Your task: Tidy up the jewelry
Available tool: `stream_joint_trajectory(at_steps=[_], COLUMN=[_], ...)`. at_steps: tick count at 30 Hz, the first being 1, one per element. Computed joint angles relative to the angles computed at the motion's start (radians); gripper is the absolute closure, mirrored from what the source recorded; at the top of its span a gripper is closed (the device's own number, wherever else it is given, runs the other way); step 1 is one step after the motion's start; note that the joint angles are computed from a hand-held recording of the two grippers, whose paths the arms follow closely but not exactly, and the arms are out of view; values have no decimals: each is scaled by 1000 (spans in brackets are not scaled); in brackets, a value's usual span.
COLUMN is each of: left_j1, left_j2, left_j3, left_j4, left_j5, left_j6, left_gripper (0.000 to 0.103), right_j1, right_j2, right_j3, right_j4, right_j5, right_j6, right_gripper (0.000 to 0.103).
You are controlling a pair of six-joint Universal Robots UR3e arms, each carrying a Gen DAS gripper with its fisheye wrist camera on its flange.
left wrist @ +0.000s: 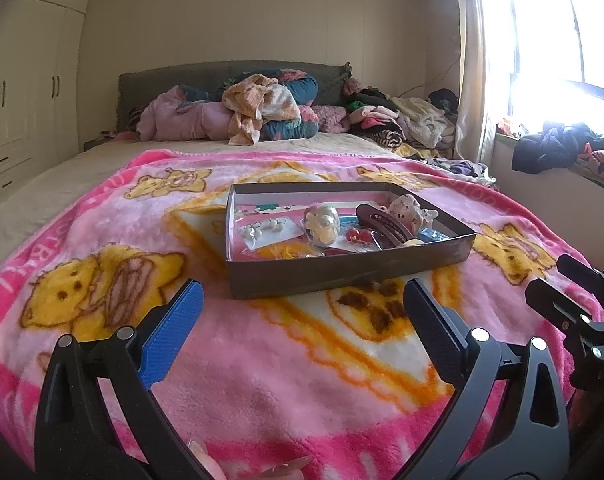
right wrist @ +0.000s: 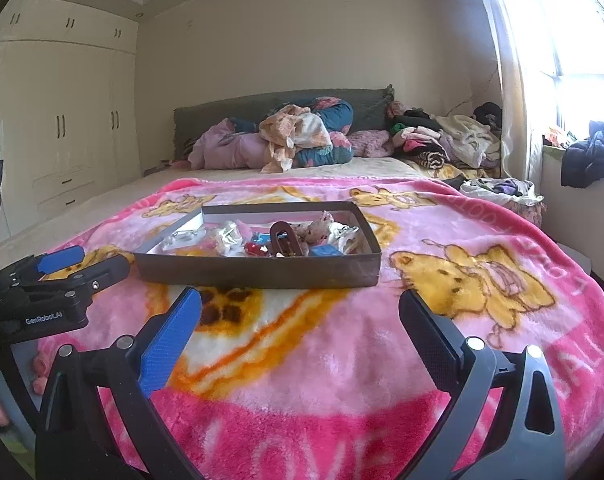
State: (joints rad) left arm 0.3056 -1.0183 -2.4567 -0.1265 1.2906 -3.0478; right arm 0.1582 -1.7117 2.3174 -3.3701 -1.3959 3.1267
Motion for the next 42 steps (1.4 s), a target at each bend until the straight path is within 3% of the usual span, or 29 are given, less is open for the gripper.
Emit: stream_joint_trajectory(at_steps=[42], left_j1=[-1], left_j2=[5], left_j3=[1], left_j4=[-18], left_j5=[-1], left_j6=[-3], left_gripper=[11], right_j1=[6], right_j2=[-4], right_j3=[-5], right_j4=[12], right_j5=[-6], right_j6=[5], right_gripper=[7])
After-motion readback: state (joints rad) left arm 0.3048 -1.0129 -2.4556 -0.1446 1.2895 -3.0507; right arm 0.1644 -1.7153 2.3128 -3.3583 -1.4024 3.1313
